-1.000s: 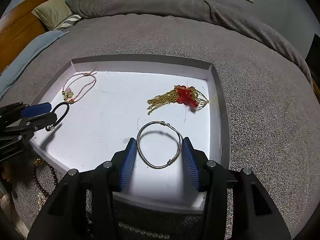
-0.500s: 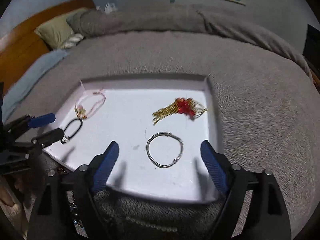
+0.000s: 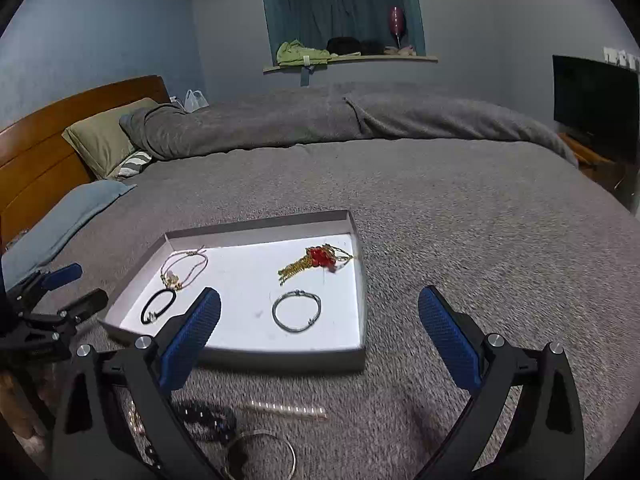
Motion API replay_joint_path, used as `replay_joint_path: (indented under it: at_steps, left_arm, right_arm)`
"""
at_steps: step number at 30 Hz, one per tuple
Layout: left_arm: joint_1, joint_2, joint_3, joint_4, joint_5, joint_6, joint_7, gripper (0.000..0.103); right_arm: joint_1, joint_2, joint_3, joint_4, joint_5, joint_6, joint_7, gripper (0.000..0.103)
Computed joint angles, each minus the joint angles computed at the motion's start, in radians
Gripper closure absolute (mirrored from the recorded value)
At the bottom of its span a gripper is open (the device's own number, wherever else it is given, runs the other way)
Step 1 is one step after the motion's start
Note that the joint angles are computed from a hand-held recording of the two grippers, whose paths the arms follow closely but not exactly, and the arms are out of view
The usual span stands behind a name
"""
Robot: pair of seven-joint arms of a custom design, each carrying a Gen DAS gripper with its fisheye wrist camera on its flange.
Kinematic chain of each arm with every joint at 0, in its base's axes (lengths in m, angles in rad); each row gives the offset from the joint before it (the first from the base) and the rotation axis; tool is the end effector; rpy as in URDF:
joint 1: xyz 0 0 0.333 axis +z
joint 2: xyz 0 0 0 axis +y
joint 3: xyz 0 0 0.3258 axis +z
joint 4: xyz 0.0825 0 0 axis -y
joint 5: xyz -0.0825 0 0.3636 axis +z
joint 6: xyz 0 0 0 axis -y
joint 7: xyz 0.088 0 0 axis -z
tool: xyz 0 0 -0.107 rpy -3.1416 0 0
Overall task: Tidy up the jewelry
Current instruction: 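Withdraw both tools from the tray toward the remaining bracelets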
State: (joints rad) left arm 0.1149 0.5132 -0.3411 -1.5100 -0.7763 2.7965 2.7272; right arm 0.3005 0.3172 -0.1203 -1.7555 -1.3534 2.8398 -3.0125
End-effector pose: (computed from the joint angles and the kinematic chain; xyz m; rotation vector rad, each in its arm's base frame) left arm 0.7214 -0.0772 0.4752 -1.1035 2.1750 -1.1322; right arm 0.6344 0.1763 0.4618 -1.3247 1.8204 -0.9370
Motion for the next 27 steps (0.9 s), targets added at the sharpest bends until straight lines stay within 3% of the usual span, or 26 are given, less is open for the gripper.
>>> replay_joint_path:
  at_steps: [8,20,27]
  left_arm:
    - [0.055,-0.075,-0.023,-0.112,-0.110,-0.055,0.097,0.007]
    - [0.009,-0.158,0.043,-0.243,-0.209,-0.200,0.282,0.007]
    - [-0.027,-0.183,0.060,-0.288,-0.275,-0.215,0.427,0.010]
  right_arm:
    - [0.002,-0.080,0.030,-0.124,-0.177,-0.027,0.168,0.005]
    - [-0.026,-0.137,0.101,-0.257,-0.231,-0.056,0.160,0.005]
    - [-0.073,-0.150,0.102,-0.289,-0.334,0.026,0.351,0.005]
